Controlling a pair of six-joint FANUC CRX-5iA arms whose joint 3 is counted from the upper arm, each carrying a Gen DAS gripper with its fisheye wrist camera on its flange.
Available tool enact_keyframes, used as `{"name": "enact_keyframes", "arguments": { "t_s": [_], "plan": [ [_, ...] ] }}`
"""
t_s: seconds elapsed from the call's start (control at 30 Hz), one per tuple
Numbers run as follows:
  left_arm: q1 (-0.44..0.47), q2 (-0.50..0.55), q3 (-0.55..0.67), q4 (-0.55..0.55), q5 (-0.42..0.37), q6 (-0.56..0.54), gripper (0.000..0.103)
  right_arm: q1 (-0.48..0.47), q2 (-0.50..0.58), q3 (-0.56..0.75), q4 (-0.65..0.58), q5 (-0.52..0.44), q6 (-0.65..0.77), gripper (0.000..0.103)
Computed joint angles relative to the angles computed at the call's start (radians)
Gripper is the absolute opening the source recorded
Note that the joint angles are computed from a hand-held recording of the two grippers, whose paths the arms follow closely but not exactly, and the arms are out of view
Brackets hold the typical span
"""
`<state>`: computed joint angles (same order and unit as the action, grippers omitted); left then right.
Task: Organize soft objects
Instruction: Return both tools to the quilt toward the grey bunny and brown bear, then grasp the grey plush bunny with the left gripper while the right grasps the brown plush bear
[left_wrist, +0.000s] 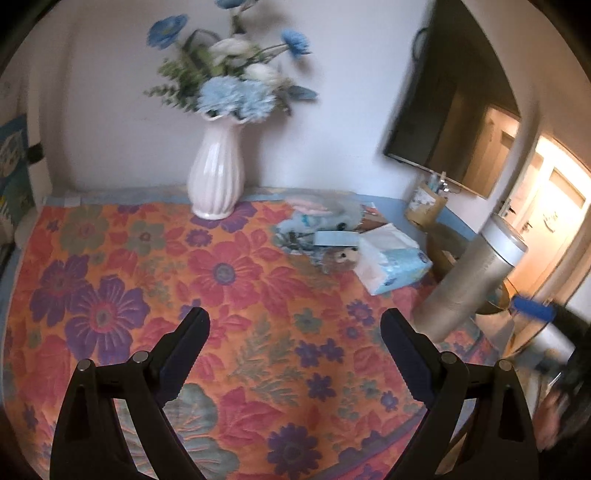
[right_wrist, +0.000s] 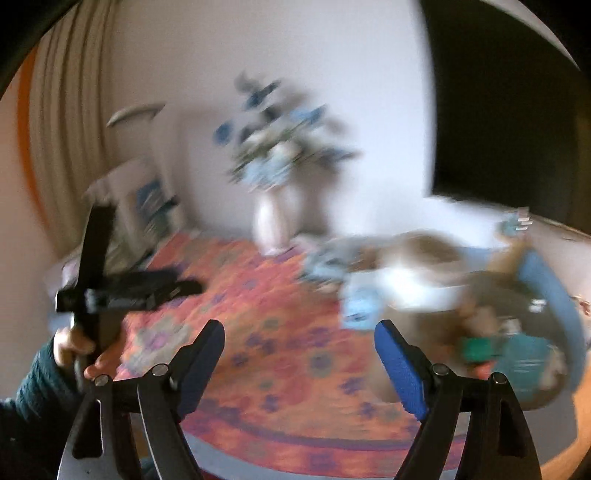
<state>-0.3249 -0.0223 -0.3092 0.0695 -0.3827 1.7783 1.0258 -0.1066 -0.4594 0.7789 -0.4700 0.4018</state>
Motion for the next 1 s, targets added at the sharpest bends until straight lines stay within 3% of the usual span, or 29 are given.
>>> {"name": "enact_keyframes", "arguments": {
  "t_s": [0.13,0.23,0.3,0.43,0.47,0.53,0.6,0.63,0.7,0.77,0.87,1.0],
  "plan": [
    [0.029,0.035,0.049,0.026,-0.011,-0.028,0.093,0.003,0.192,0.203,-0.251,-0.096,0.139,0.082],
    [0.048,0.098,0.064,0.259,0.040,-0.267,0.093,-0.053,0.306,0.341,-0.485,-0.095,0.225,0.082],
    [0.040,0.177,0.156,0.284,0.014,-0.327,0.093,-0.084,0.367,0.397,-0.564,-0.065,0.207,0.082],
    [0.022,0.302,0.338,0.179,-0.046,-0.326,0.093,-0.110,0.454,0.430,-0.436,-0.044,-0.035,0.082],
    [0.025,0.326,0.359,0.199,-0.050,-0.355,0.093,-0.115,0.471,0.431,-0.397,-0.038,-0.082,0.082],
    [0.039,0.363,0.361,0.325,-0.048,-0.475,0.093,-0.127,0.512,0.467,-0.373,-0.065,-0.121,0.082],
    [0.051,0.402,0.342,0.559,-0.058,-0.676,0.093,-0.144,0.547,0.502,-0.395,-0.052,-0.134,0.078],
    [0.055,0.427,0.351,0.667,-0.095,-0.776,0.093,-0.149,0.560,0.515,-0.400,-0.052,-0.144,0.074],
    [0.070,0.509,0.456,0.724,-0.238,-0.855,0.093,-0.156,0.602,0.557,-0.397,-0.063,-0.177,0.073],
    [0.079,0.609,0.626,0.640,-0.373,-0.793,0.093,-0.163,0.620,0.552,-0.351,-0.033,-0.243,0.073],
    [0.078,0.762,0.871,0.544,-0.542,-0.684,0.093,-0.169,0.623,0.497,-0.181,0.015,-0.414,0.071],
    [0.064,0.871,1.030,0.497,-0.633,-0.653,0.092,-0.190,0.616,0.438,-0.033,0.067,-0.581,0.071]
  ]
}}
